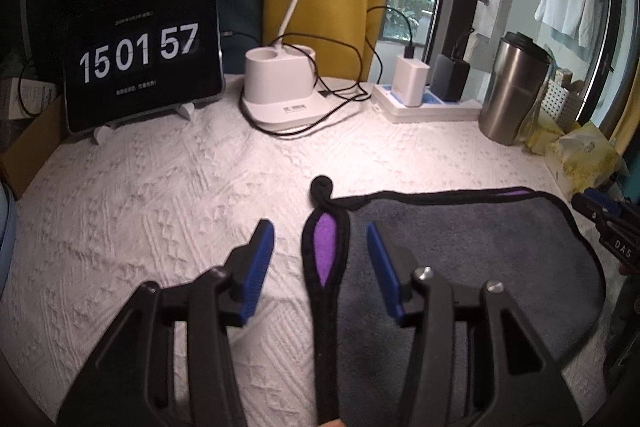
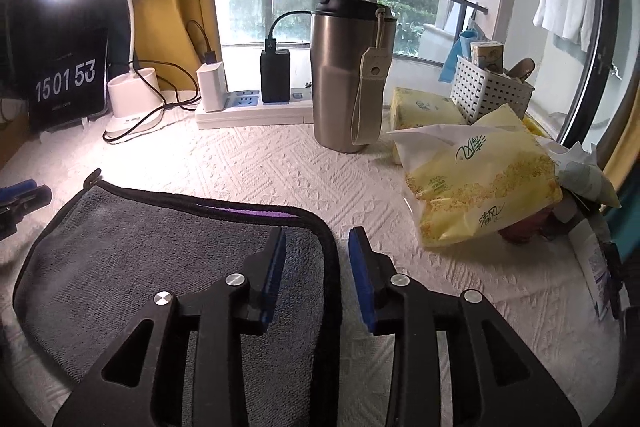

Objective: Fold towel

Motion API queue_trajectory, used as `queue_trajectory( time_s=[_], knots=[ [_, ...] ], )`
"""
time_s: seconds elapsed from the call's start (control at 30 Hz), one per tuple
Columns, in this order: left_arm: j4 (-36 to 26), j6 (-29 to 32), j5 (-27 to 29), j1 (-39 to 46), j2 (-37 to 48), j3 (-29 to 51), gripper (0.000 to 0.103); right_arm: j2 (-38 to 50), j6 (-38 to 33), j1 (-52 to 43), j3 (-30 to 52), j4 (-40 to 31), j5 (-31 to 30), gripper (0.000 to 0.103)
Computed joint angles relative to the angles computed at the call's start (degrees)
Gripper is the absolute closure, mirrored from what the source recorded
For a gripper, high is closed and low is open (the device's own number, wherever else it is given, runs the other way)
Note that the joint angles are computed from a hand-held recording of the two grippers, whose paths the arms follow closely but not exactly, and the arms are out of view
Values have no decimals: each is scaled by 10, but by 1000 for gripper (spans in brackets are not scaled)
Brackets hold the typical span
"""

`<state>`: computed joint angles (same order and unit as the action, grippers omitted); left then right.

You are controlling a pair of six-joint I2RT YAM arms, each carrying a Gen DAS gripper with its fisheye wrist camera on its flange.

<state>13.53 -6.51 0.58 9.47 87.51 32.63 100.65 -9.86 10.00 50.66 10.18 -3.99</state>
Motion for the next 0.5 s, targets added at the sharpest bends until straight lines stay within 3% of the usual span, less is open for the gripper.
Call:
queue_trajectory(
  time_s=[0.17, 0.23, 0.3, 0.5],
  knots=[
    [-15, -3, 5, -8, -56, -24, 51, -40, 1, -3, -31, -1, -6, 68],
    [-23, -5, 3, -14, -80, -32, 32, -56, 3, -5, -42, -2, -10, 68],
    [-28, -7, 5, -17, -103, -41, 26, -74, 6, -6, -53, -4, -14, 68],
    [-50, -14, 3, -34, -165, -60, 26, -128, 12, -5, -85, -13, -23, 67]
  ],
)
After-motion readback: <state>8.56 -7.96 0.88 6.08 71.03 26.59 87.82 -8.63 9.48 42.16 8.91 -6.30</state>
